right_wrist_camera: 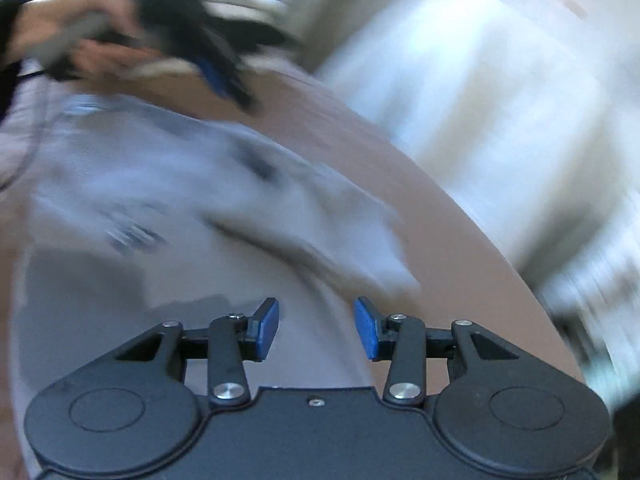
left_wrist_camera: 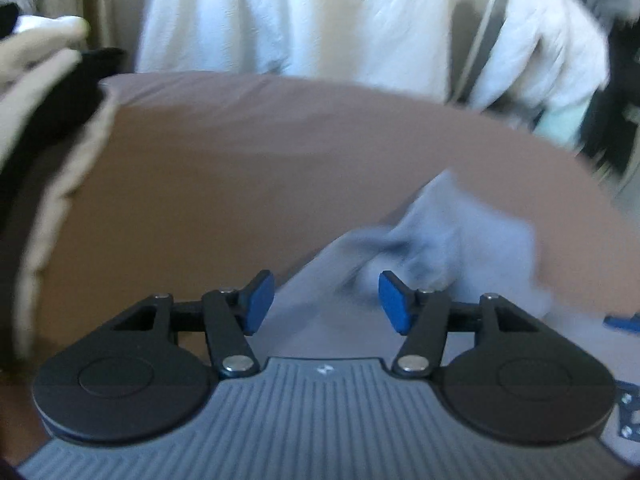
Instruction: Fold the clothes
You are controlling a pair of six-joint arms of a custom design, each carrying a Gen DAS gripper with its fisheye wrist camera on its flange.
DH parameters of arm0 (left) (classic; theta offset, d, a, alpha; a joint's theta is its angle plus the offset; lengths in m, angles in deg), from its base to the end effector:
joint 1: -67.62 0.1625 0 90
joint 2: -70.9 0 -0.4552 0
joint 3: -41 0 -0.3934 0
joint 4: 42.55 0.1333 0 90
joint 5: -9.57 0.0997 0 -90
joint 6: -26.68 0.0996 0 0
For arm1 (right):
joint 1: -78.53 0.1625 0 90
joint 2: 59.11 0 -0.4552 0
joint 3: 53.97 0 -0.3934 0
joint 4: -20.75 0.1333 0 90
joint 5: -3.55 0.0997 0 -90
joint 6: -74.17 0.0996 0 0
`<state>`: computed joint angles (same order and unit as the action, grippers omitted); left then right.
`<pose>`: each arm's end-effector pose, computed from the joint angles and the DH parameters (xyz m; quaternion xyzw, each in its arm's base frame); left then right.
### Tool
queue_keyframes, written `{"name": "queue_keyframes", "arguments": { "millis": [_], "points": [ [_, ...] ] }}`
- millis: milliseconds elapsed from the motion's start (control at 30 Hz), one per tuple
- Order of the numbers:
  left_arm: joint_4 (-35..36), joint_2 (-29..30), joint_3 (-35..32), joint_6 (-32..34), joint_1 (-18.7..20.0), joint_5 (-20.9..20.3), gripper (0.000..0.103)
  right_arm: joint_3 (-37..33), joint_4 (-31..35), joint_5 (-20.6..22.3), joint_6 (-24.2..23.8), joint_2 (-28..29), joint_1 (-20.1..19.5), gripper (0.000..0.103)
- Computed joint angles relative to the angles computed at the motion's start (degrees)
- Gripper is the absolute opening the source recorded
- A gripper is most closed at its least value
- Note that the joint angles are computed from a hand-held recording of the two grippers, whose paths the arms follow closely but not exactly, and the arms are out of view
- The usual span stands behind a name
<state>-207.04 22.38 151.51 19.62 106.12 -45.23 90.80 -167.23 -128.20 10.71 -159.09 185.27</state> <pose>-0.3518 -0.5235 0.0983 0.3278 0.8896 -0.2375 0.2114 0.1562 -0.2867 0.3690 0.4161 -0.7418 0.2577 0.4584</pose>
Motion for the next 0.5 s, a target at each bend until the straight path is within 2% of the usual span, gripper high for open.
{"name": "queue_keyframes", "arguments": {
  "millis": [33,100,167,200,233,267,300,333,400,433,500],
  "points": [
    [0.50,-0.37,0.94,0.72,-0.03,1.72,0.057,0.03,-3.04,1.43,-4.18,3.52,-0.04,0.056],
    [1.91,-1.69,3.10,0.79,-0.14,4.38,0.057,0.62,-14.48,1.82,-15.82,11.90,-0.73,0.060],
    [3.79,-2.77,4.08,-0.56,0.48,6.06,0.057,0.16,-26.48,2.41,-27.14,19.86,-2.97,0.059],
    [5.03,-3.28,4.35,-1.32,0.86,6.75,0.057,-0.32,-32.37,3.52,-30.45,22.78,-4.50,0.054],
    [6.73,-3.35,4.18,-2.13,1.26,7.28,0.057,-1.06,-35.87,4.67,-33.32,24.70,-5.95,0.035],
    [8.44,-3.41,3.99,-2.96,1.66,7.79,0.058,-2.14,-36.96,4.90,-33.78,26.02,-6.68,0.022],
    [9.99,-3.54,3.93,-3.81,2.05,8.14,0.059,-3.43,-36.82,5.38,-31.85,25.89,-7.56,0.005],
    [10.67,-3.89,4.28,-4.59,2.36,7.89,0.059,-4.98,-36.15,5.73,-27.51,24.87,-8.41,0.006],
    [7.89,-4.50,5.36,-4.92,2.89,6.14,0.054,-8.78,-32.27,4.85,-15.67,22.88,-8.98,0.006],
    [5.77,-4.86,6.09,-4.92,3.12,5.01,0.047,-10.71,-30.36,3.68,-10.36,22.18,-9.49,0.008],
    [4.07,-5.24,6.80,-4.75,3.30,3.79,0.043,-14.40,-24.36,0.38,0.69,20.40,-11.23,0.008]
  ]
}}
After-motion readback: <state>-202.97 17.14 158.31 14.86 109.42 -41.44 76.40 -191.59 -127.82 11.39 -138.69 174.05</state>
